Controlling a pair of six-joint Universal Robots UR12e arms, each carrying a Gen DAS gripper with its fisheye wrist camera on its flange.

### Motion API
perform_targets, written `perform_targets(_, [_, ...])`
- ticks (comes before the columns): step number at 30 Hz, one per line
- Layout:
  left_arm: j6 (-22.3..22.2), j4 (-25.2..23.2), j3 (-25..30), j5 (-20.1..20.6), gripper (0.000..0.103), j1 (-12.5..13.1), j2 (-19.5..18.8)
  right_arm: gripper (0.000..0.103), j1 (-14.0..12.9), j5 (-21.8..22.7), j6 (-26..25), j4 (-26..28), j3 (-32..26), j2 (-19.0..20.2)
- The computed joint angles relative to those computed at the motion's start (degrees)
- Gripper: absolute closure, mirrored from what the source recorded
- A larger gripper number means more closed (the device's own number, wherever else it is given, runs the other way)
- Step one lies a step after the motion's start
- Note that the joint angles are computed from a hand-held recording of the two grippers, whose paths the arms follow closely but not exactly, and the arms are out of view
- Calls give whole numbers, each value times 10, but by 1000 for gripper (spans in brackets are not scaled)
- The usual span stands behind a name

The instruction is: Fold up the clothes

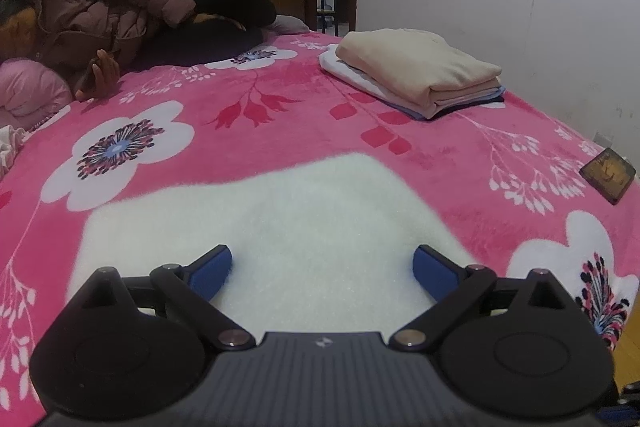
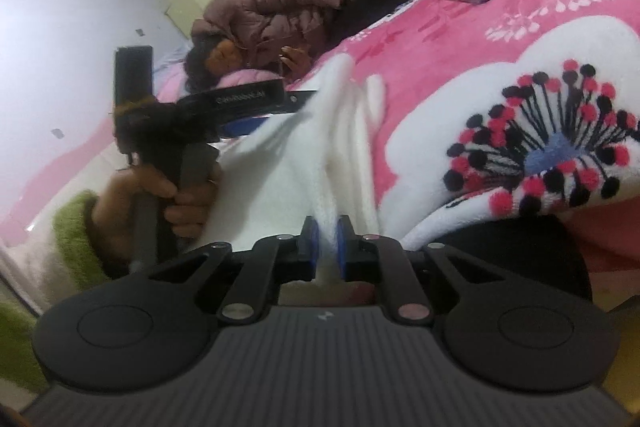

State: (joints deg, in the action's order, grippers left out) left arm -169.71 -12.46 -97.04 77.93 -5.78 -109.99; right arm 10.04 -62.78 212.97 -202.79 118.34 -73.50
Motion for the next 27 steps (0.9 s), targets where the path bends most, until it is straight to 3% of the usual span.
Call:
perform_targets(2, [-1, 1, 0, -1, 5, 0, 0, 88, -5, 6, -1, 9, 4, -11])
perform_targets(4, [-2, 1, -1, -3, 5, 1, 0, 88, -4, -24, -22, 1, 7, -25])
perform_targets(7, [-3, -2, 0, -6, 5, 2, 0, 88, 4, -60, -70, -38, -14, -20])
perform_targets(10, [-4, -5, 1, -10, 5, 3, 0, 91, 19, -70, -154, -33, -54, 2])
perform_targets(13, [-9, -8, 1, -19, 5, 6, 1, 93, 30, -65, -242, 8, -83, 21])
perform_targets(14, [-13, -8, 1, -23, 5, 7, 0, 97, 33, -74, -269, 55, -89, 23])
perform_targets(16, [-14, -2, -1, -23, 5, 7, 0, 101, 40, -103, -322, 82, -86, 26])
perform_targets(20, [-21, -1, -1, -31, 5, 10, -1, 101, 37, -105, -304, 111, -91, 14])
perform_targets(23, [-23, -4, 0, -33, 5, 10, -1, 100, 35, -100, -287, 57, -92, 19])
perform_targets(25, [-24, -5, 0, -36, 5, 11, -1, 100, 33, -95, -293, 51, -99, 27])
perform_targets(27, [-22, -5, 1, -35, 5, 10, -1, 101, 38, -114, -316, 82, -106, 37])
